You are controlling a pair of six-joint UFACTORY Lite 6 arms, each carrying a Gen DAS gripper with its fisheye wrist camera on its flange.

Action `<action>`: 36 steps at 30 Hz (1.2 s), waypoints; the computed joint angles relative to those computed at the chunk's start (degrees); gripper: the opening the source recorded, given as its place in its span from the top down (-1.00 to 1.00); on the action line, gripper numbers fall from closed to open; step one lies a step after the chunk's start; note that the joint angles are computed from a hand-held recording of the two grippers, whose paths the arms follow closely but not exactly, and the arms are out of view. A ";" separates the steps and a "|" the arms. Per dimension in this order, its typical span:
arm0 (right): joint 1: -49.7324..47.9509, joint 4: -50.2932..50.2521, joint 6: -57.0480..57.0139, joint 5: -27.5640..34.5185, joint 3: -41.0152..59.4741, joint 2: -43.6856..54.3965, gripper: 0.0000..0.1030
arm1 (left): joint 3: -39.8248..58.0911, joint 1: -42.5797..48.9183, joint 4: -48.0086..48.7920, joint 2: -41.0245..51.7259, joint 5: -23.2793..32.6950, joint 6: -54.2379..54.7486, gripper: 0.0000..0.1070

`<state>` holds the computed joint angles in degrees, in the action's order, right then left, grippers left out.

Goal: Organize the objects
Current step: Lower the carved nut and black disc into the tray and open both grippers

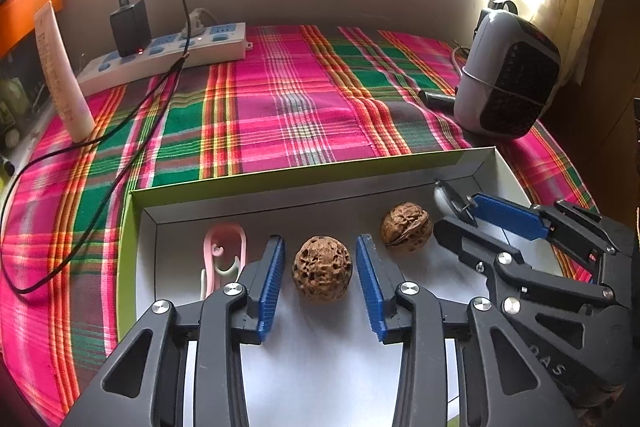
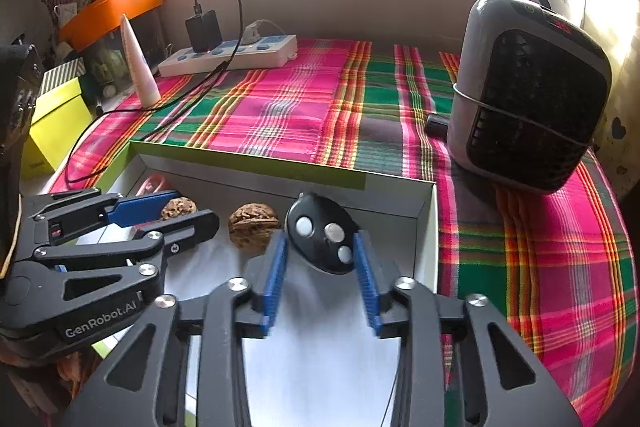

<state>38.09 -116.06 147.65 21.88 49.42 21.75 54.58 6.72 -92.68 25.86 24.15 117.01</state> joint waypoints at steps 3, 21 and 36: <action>0.07 1.17 -0.79 0.32 -0.05 -0.16 0.16 | 0.23 0.56 1.43 0.11 0.44 -1.68 0.26; 4.26 6.33 -0.91 3.37 -4.84 -5.83 0.16 | -8.47 3.18 -1.86 -8.09 0.92 2.80 0.17; 14.09 17.14 -3.97 9.51 -9.51 -11.77 0.16 | -22.01 9.90 -3.18 -22.55 3.31 8.68 0.15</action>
<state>52.18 -98.92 143.68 31.40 39.91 9.98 32.57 16.63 -95.86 3.30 27.46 125.69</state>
